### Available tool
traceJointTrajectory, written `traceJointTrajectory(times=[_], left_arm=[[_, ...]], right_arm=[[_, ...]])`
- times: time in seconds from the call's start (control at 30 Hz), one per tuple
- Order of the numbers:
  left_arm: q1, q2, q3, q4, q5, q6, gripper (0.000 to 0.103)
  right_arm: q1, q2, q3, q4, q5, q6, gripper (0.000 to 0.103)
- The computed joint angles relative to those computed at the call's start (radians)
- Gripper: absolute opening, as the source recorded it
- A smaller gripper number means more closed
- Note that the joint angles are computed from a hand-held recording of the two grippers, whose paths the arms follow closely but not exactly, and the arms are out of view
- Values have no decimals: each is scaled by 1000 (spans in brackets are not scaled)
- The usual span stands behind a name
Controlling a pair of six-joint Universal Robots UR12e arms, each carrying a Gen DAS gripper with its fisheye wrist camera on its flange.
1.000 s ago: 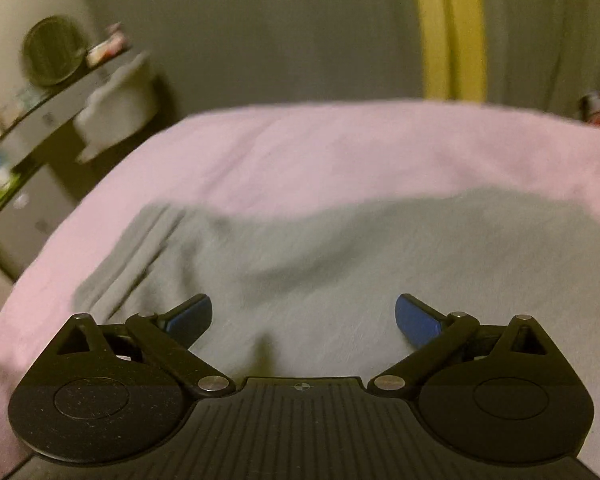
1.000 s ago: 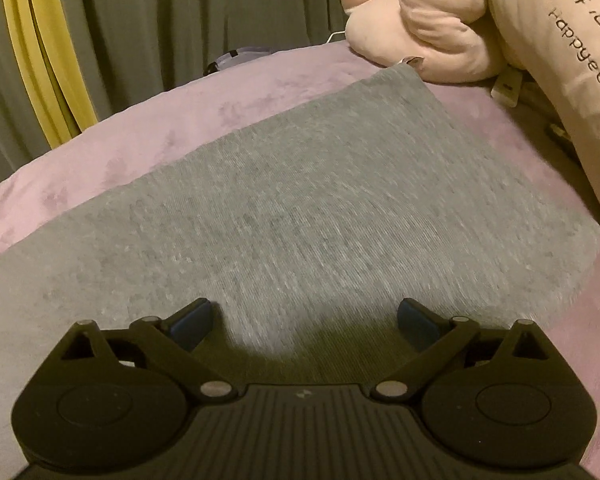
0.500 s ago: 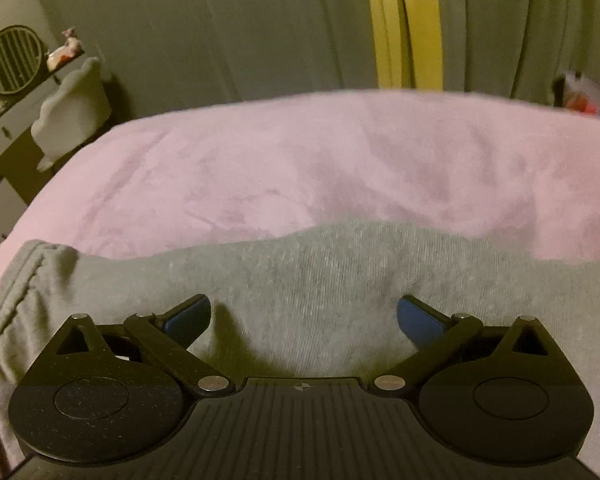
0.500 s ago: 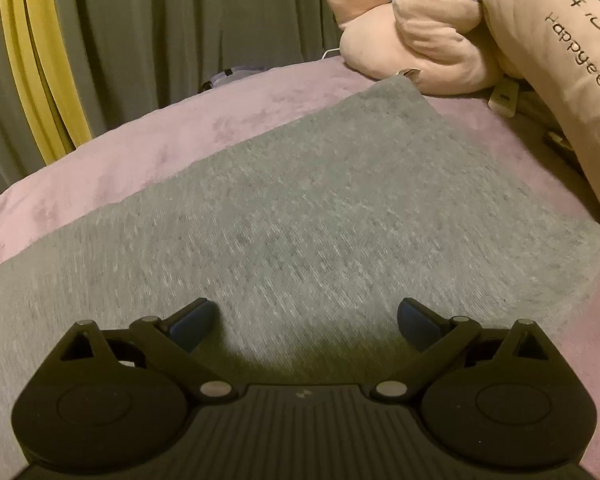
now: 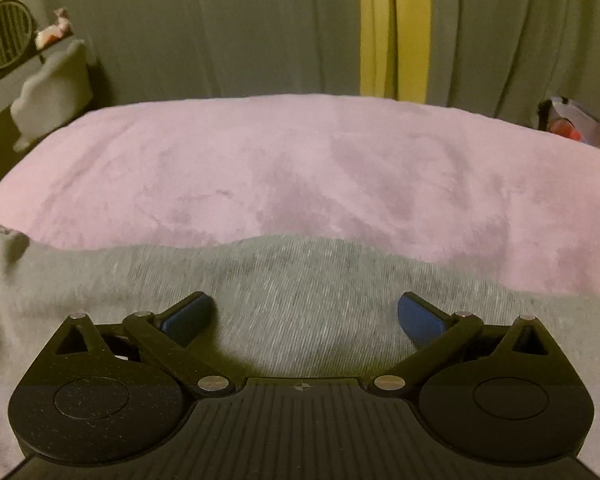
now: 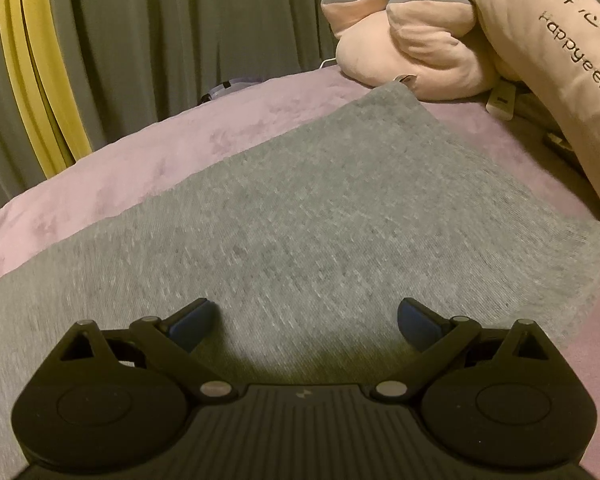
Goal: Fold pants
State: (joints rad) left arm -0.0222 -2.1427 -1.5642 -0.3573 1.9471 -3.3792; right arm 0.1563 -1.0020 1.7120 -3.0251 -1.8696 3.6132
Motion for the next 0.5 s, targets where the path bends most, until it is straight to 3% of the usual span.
traceJointTrajectory(times=[0.17, 0.27, 0.33, 0.43, 0.5], left_arm=[[4, 86, -121, 44, -59, 126, 103], [6, 136, -194, -9, -95, 198, 103], [11, 167, -260, 67, -114, 173, 103], [33, 209, -301, 40, -177, 49, 103], [43, 223, -315, 41, -192, 18, 103]], right_arm=[[-2, 9, 8, -61, -6, 11, 99], [-13, 8, 26, -117, 21, 46, 99], [-26, 4, 44, -165, 58, 87, 99], [-56, -5, 81, -255, 146, 180, 99], [-86, -17, 109, -301, 231, 252, 99]])
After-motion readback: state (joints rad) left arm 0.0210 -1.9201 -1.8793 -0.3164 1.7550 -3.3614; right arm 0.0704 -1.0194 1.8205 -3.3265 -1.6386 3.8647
